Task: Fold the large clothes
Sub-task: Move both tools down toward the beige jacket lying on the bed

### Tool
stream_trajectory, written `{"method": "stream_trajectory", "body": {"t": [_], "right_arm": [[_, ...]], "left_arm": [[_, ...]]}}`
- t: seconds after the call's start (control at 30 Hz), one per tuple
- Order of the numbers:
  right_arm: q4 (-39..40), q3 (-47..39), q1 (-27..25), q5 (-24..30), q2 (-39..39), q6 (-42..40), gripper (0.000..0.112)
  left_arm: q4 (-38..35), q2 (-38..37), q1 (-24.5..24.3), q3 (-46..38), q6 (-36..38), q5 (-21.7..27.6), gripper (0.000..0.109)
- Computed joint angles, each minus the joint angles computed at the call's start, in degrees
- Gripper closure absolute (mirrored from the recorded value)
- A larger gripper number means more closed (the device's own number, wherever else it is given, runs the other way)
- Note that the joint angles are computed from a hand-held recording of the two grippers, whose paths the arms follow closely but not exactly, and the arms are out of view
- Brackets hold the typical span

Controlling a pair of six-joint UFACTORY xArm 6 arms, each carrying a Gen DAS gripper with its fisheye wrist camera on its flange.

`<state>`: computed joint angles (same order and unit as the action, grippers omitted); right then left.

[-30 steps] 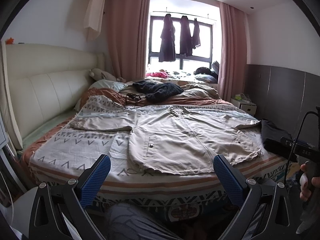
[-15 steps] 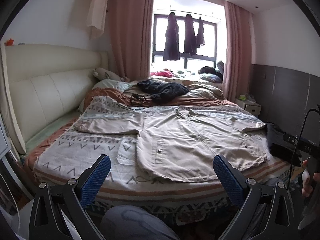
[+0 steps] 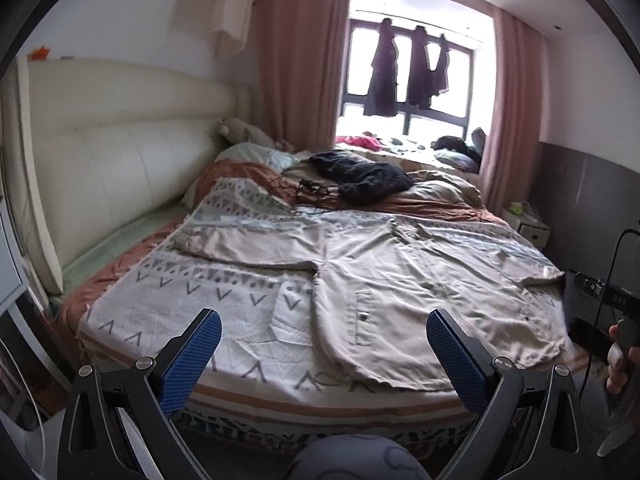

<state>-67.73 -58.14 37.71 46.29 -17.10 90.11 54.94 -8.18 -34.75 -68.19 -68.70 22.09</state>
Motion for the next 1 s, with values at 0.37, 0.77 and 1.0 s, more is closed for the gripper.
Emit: {"method": "stream_trajectory", "body": {"t": [0.37, 0.77, 1.0], "right_arm": [[5.3, -17.2, -6.8, -9.7, 17.0, -11.1, 0.009], [19.9, -40.1, -12.3, -17.8, 38.3, -26.8, 0.009], [32.2, -57.5, -14.4, -17.5, 52.4, -38.3, 0.009]], "left_arm": [[-9.6, 9.4, 6.1, -7.2, 7.7, 2.8, 0.006], [-17.9, 23.2, 11.2, -22.4, 13.2, 7.9, 0.006], [-24.1, 35.2, 13.8, -37.2, 19.4, 12.2, 0.013]]}}
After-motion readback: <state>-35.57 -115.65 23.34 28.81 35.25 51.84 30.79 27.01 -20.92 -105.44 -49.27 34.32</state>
